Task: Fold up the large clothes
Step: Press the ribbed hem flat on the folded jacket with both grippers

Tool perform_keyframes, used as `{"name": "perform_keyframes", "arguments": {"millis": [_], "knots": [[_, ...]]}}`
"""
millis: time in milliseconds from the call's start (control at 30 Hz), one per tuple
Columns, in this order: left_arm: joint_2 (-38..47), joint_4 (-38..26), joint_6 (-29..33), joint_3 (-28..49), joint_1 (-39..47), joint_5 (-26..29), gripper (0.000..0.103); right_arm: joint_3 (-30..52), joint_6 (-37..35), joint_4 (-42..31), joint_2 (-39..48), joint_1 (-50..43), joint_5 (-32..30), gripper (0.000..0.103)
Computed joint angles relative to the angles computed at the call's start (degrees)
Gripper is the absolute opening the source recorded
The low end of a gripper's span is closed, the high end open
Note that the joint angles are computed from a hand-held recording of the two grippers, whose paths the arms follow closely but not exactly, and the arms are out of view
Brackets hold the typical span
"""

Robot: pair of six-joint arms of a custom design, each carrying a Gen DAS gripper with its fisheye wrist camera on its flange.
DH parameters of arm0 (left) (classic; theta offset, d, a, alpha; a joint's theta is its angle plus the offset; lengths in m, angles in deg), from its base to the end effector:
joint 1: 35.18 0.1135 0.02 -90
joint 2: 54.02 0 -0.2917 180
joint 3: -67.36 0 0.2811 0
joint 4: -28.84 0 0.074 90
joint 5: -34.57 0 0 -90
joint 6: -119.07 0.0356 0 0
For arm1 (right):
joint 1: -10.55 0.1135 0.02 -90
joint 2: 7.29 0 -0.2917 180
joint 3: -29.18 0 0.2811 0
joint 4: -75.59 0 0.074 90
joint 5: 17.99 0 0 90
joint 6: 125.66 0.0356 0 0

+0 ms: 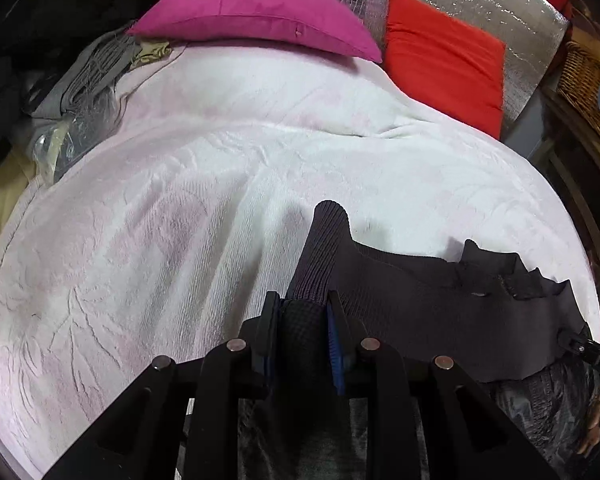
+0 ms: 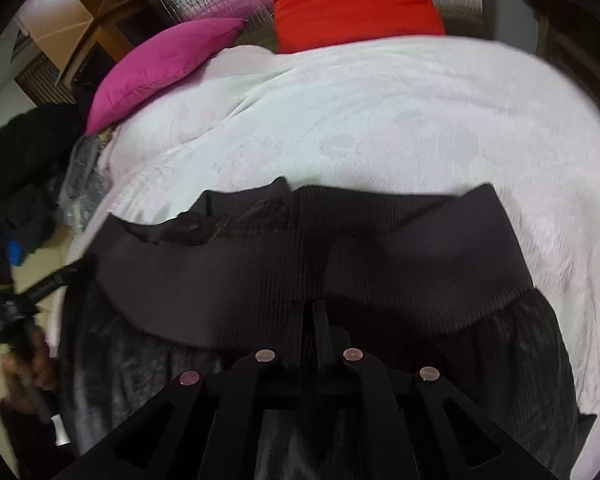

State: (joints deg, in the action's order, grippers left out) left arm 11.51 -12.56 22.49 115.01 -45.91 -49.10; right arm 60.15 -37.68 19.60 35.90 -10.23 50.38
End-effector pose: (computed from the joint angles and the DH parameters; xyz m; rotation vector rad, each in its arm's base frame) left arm 0.2180 -0.0453 0.1987 0.1345 2.6136 -0.2512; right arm 0.1185 -0.0309 0.1542 0.3383 2.6502 0.3984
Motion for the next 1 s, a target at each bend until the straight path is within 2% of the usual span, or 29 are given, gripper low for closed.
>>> {"name": "perform_keyframes", "arguments": {"millis": [33, 67, 100, 133, 167, 267, 300, 333, 433, 500, 567, 600, 667, 700, 733, 800, 967, 1000], "knots": [[-0.41, -0.05, 0.0, -0.06, -0.03, 0.08, 0.023, 0.91, -2.41, -1.88, 0.68, -3.69, -3.41, 0.046], [-1.16, -0.26, -0.01, -0.13, -0.13, 0.07, 0.023, 1.41, -5.35, -4.26, 1.1, -8.73, -9.01, 0.067], [-1.52, -0.31, 0.0, -0.26, -0.17, 0.04, 0.023, 1.84, -9.3, -6.76, 3.36, -14.75, -15.58, 0.103], [-1.73, -0.42, -0.01, -0.31, -0.24, -0.05, 0.023, 1.74, -11.88, -8.06, 5.0, -17.89, -19.4, 0.103], [-1.72, -0.5, -0.07, -0.35, -0.28, -0.09, 0.023, 1.74, -13.72, -9.34, 6.21, -20.66, -20.57, 0.103], [-1.63, -0.59, -0.82, -0.49, -1.23, -1.02, 0.023, 0.22, -9.76, -6.46, 1.18, -17.87, -15.07, 0.103], [-1.87, -0.67, -1.06, -0.56, -1.81, -1.42, 0.023, 0.26, -8.0, -5.53, 0.43, -15.59, -12.99, 0.1], [-2.17, -0.77, -1.14, -0.6, -2.3, -1.92, 0.023, 0.46, -5.15, -4.94, -1.81, -12.83, -10.23, 0.094], [-2.95, -0.78, -1.13, -0.76, -3.31, -2.84, 0.023, 0.95, 3.31, -0.79, -4.36, 2.0, 2.89, 0.094], [-3.11, -0.73, -1.13, -0.92, -3.17, -2.65, 0.023, 0.81, 5.92, 2.78, 1.83, 10.71, 8.76, 0.094], [-2.82, -0.69, -1.01, -0.8, -2.5, -1.93, 0.023, -0.82, 11.61, 7.75, 6.44, 21.44, 18.18, 0.091], [-2.76, -0.72, -1.02, -0.75, -2.15, -1.57, 0.023, -1.5, 13.26, 8.97, 6.42, 25.35, 21.81, 0.083], [-2.63, -0.82, -1.12, -0.57, -1.52, -0.66, 0.023, -0.9, 14.69, 8.24, 6.25, 28.95, 25.35, 0.058], [-2.64, -0.72, -1.09, -0.51, -1.16, 0.01, 0.024, -0.12, 14.4, 7.22, 5.84, 29.01, 25.84, 0.038], [-2.8, -0.44, -1.21, -0.56, -0.81, 0.93, 0.024, 0.31, 13.76, 5.99, 4.13, 28.44, 25.78, 0.027], [-3.42, 0.04, -1.77, -0.7, -0.3, 2.47, 0.024, 0.4, 13.77, 5.0, 0.96, 29.05, 27.92, 0.021], [-5.03, 2.62, -3.31, -0.84, 0.18, 2.75, 0.024, 1.36, 15.04, 6.63, -2.34, 29.53, 30.76, 0.019], [-4.36, 3.15, -3.48, -0.81, 0.13, 2.09, 0.025, 1.38, 14.68, 7.85, -2.69, 27.38, 29.09, 0.019]]}}
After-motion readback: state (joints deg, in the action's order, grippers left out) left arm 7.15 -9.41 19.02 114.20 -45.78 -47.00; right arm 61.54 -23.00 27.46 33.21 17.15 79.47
